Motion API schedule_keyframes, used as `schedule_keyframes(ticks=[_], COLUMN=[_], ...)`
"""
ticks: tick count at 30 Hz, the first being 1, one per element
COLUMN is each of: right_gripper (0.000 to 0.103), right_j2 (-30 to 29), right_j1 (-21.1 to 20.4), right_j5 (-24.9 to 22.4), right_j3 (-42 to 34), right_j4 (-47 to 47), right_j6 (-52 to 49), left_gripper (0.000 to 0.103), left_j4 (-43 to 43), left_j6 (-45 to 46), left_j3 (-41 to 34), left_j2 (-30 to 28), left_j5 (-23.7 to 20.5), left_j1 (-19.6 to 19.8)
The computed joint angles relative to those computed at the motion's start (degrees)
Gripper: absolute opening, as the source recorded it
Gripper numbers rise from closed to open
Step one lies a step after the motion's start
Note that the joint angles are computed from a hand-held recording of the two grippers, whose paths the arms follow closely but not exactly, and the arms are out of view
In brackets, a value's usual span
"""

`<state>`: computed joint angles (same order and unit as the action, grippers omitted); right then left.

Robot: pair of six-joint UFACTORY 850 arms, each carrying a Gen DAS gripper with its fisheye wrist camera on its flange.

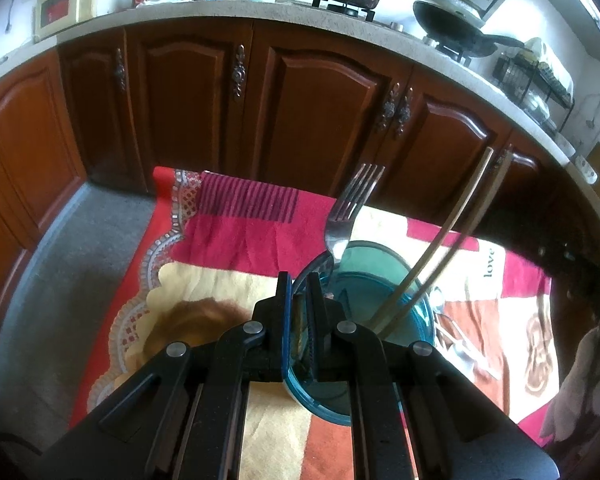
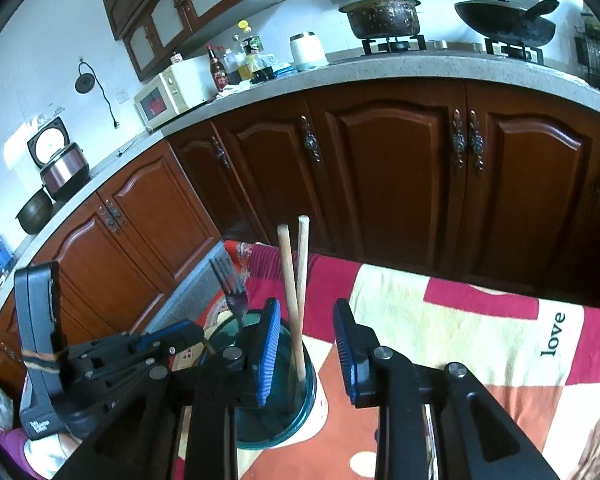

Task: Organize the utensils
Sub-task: 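Lower the gold fork into the cup with the left tool while the right tool drops its chopstick in, then grasp a silver spoon with the right tool while the left tool grasps another spoon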

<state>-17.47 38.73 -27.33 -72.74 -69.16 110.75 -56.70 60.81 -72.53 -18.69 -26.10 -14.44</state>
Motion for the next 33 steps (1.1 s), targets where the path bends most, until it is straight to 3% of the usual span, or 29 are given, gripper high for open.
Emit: schedule_keyframes(ticks=[4, 8, 15, 21, 26, 33], right_gripper=[0.026, 0.026, 0.028, 0.033, 0.034, 0.034], right_j2=[0.43, 1.23, 3.08, 6.88, 11.09, 13.74], right_j1=[0.58, 1.28, 3.25, 5.74, 7.06, 6.49], right_j5=[0.06, -0.22, -2.07, -5.87, -7.9, -6.17], right_j3=[0.71, 1.7, 4.01, 9.03, 15.75, 24.48], right_j4=[-0.01, -0.04, 0.44, 1.02, 3.42, 5.95], right_j6=[0.28, 1.09, 1.52, 3.48, 5.92, 11.69], left_gripper=[0.01, 0.025, 0.028, 0.037, 0.039, 0.039], left_j4=[-0.85, -2.17, -5.81, -10.53, -11.84, -8.63], left_j6=[0.82, 2.29, 5.88, 11.58, 14.73, 13.86], left_j3=[0.76, 2.02, 5.03, 9.32, 12.87, 16.81], left_j2=[0.95, 2.4, 6.03, 10.68, 13.92, 15.28], left_j5=[0.02, 0.03, -1.31, -3.56, -4.16, -4.04], left_j1=[0.13, 0.34, 1.25, 1.58, 0.11, -3.8])
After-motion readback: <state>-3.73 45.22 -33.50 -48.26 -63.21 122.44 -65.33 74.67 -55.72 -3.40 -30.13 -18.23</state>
